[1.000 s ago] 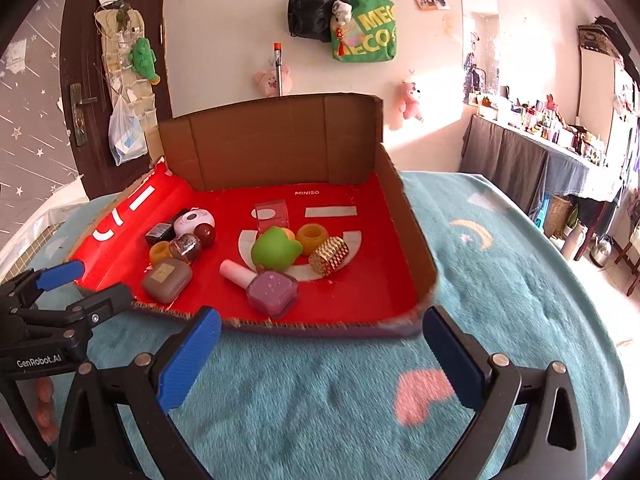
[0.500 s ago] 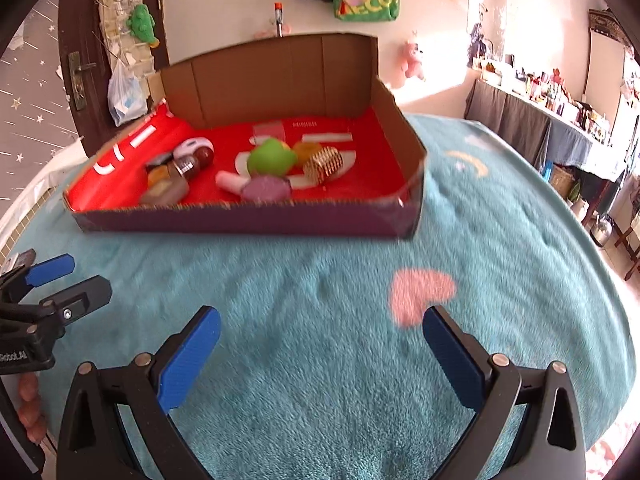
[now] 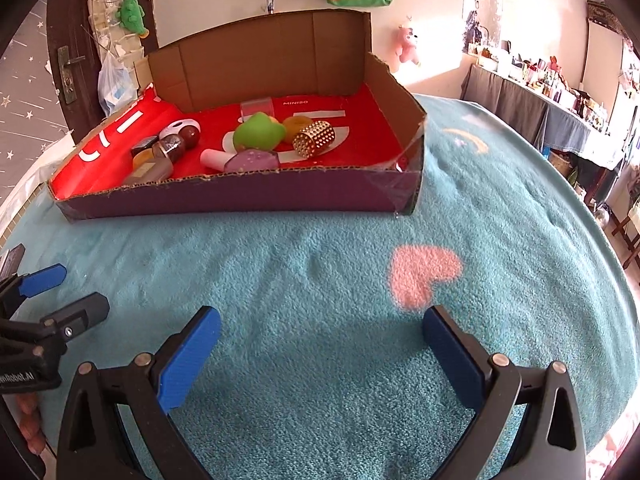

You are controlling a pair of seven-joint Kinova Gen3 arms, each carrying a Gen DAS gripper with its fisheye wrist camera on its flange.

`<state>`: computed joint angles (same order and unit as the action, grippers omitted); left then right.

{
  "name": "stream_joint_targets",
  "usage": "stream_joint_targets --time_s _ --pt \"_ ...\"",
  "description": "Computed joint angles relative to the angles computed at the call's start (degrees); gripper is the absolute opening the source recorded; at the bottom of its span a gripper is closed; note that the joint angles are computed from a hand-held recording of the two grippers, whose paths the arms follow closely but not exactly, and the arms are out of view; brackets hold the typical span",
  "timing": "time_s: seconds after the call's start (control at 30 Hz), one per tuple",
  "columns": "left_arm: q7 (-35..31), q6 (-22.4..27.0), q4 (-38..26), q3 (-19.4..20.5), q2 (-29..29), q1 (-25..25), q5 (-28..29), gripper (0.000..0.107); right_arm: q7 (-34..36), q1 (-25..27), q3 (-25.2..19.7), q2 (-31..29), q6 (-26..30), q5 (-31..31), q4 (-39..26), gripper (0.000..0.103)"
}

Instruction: Organize rigid objects

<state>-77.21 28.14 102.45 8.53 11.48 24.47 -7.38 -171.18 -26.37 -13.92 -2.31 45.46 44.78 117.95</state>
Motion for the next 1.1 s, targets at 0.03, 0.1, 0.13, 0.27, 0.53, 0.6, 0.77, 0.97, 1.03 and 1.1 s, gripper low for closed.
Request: stream_joint_targets --time_s 0.03,0.1,0.13,0.27,0.53,0.6,0.77,0.97,1.03,1.1 --pt "1.23 0.44 -0.25 -0.57 0.17 1.02 -1.54 0.103 0.00 -0.04 -0.06 0.10 0.18 0.06 -0.06 0.103" --pt "3.10 1.19 -0.65 -1.18 0.42 2.33 -3.84 0.103 0.08 -0.16 -0.09 0.34 0.56 0.06 -0.26 0.103" --pt "3.19 1.24 -0.65 -1.07 0.42 2.26 -3.97 0.103 0.13 -0.19 -0.02 0.40 0.60 0.04 -0.34 0.103" --pt "2.21 1.12 -0.47 -0.44 0.31 1.42 -3.20 0.103 -0.01 -0.21 0.18 0.45 0.37 0.05 -0.31 0.103" --pt "2.37 1.05 -0.46 -0.49 0.35 1.52 -3.58 0.103 -0.03 -0.39 0.21 0.50 0.67 0.11 -0.30 0.103" --pt "2.30 0.98 -0.44 -0.45 0.34 1.49 -3.55 0.103 0.00 -0.40 0.23 0.53 0.69 0.09 -0.34 0.103" --pt "1.55 0.83 -0.33 -0.24 0.24 1.15 -3.04 0.103 0.04 -0.42 0.26 0.50 0.70 0.08 -0.29 0.103" --pt "0.97 0.51 -0.12 -0.20 0.14 0.96 -2.58 0.103 0.00 -0.41 0.25 0.53 0.64 0.10 -0.31 0.103" --pt "0.99 0.50 -0.10 -0.25 0.13 1.00 -2.58 0.103 0.02 -0.41 0.26 0.50 0.65 0.09 -0.29 0.103" --pt "0.99 0.49 -0.09 -0.26 0.14 1.02 -2.57 0.103 0.01 -0.42 0.25 0.53 0.66 0.10 -0.32 0.103"
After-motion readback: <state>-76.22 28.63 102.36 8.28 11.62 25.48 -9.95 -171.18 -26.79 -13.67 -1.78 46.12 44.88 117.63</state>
